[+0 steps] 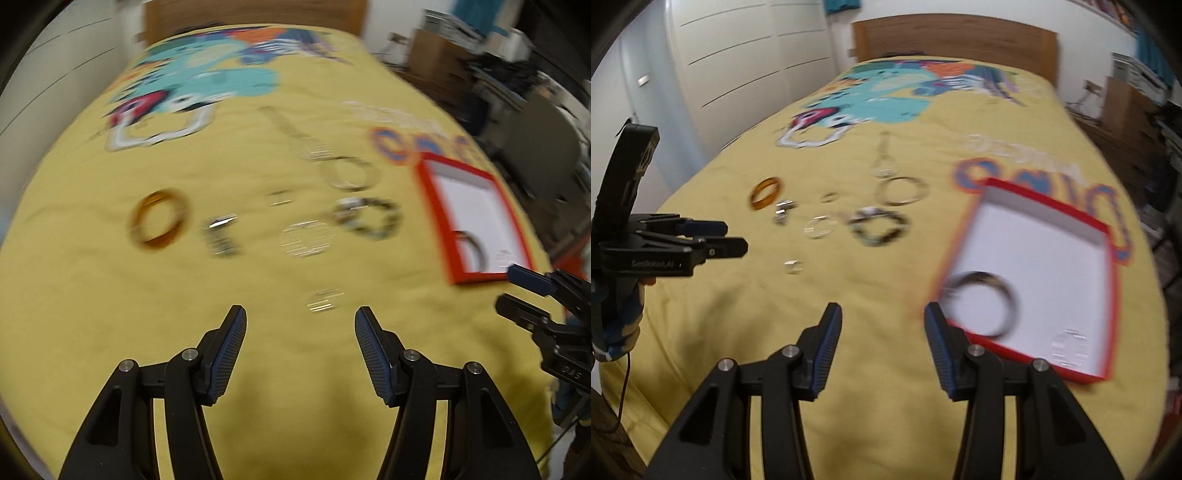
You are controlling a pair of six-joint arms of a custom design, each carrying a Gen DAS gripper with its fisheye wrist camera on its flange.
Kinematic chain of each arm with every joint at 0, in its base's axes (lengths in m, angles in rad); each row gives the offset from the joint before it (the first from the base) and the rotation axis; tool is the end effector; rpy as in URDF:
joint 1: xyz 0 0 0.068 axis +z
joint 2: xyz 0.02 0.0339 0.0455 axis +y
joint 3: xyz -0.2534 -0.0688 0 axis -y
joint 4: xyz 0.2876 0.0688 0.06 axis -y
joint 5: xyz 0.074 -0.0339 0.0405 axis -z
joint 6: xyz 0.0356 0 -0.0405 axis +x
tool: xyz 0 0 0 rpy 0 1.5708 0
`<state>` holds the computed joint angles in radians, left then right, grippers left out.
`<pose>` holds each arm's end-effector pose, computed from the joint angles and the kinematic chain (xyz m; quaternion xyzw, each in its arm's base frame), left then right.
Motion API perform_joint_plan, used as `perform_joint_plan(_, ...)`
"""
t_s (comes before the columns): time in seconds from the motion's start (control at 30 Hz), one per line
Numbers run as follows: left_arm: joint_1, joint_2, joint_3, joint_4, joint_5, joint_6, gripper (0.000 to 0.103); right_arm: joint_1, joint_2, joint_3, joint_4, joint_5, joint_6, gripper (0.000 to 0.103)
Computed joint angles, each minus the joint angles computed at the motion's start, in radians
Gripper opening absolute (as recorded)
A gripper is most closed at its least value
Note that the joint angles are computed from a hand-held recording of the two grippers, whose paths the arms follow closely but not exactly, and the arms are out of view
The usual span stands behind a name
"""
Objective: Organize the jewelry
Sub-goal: 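Grasp the silver watch with the left tool while the right tool grasps a small silver ring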
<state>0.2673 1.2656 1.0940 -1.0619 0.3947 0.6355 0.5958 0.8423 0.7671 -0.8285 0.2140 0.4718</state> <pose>0.2668 0.0589 0.2644 0.2093 0.9443 -0.1021 0.2324 0.1780 0.1115 0.2553 -0.0233 0.9398 0.0788 0.3316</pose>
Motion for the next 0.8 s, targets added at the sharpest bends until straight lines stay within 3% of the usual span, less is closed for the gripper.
perform_joint_plan(0.13,0.151,0.141,0.074,0.004,0.016,0.057,0.05,0.067,0.202,0.04,0.153,-0.041,0.038,0.044)
perform_joint_plan(0.27,0.178,0.248,0.132,0.027,0.035,0.031,0.043,0.085,0.388,0.096,0.267,-0.083,0.049,0.044)
perform_joint_plan(0.63,0.034,0.428,0.197,0.174,0.018,-0.137,0.038,0.05,0.64,0.189,0.39,-0.145,0.042,0.044)
perform_joint_plan(0.8,-0.037,0.476,0.199,0.276,-0.046,-0.21,0.037,0.038,0.715,0.234,0.408,-0.142,0.02,0.041)
